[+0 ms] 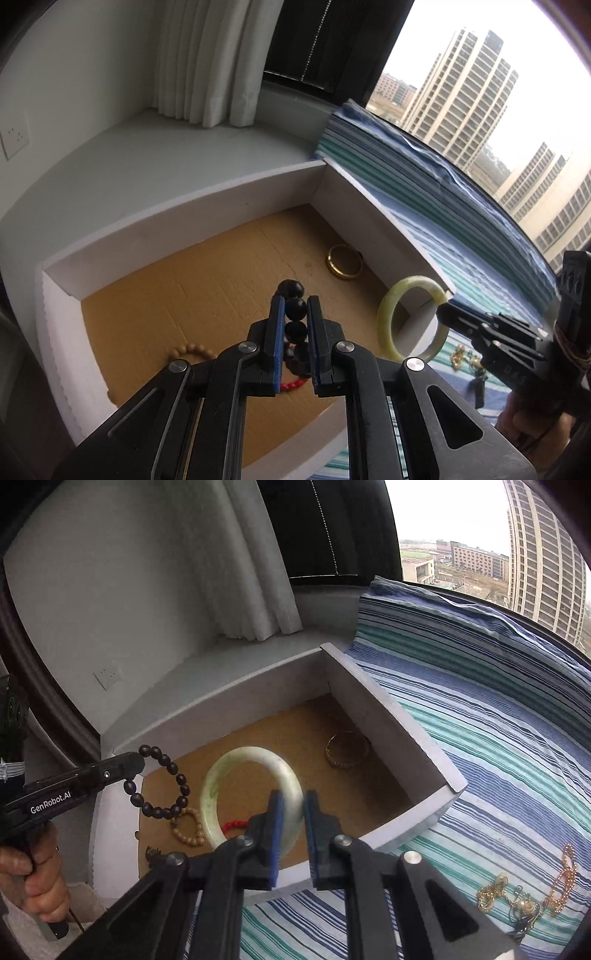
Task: Organize jewelry
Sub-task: 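Carry the black bead bracelet and jade bangle over the box, lowering both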
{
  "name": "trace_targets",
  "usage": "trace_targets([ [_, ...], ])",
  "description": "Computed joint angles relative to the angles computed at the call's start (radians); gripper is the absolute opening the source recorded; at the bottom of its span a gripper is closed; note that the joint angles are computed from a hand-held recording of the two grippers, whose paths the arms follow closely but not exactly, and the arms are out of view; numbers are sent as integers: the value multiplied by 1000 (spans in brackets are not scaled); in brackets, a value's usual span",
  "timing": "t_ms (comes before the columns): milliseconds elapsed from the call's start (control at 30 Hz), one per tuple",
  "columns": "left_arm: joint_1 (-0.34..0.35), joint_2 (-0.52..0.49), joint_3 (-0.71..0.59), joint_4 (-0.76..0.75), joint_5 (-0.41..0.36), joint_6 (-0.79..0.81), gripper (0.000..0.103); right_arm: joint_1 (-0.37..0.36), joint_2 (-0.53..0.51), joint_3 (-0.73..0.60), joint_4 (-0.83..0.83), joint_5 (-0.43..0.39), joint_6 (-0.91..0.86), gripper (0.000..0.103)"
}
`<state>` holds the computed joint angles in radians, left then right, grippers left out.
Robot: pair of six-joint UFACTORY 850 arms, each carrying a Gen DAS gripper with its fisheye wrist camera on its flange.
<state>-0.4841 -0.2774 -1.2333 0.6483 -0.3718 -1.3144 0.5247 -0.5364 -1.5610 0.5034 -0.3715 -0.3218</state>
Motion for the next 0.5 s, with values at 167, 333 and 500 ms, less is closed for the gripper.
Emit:
trace_targets([
  [167,26,-75,-52,-110,-19,105,9,6,-109,-115,-126,-69,96,12],
  [333,28,-158,-125,-152,-69,133,9,1,-206,-219,-182,-135,136,12],
  [500,21,-247,-209,-156,-126,165,14,-3,-284,-314,-223,-208,160,13],
])
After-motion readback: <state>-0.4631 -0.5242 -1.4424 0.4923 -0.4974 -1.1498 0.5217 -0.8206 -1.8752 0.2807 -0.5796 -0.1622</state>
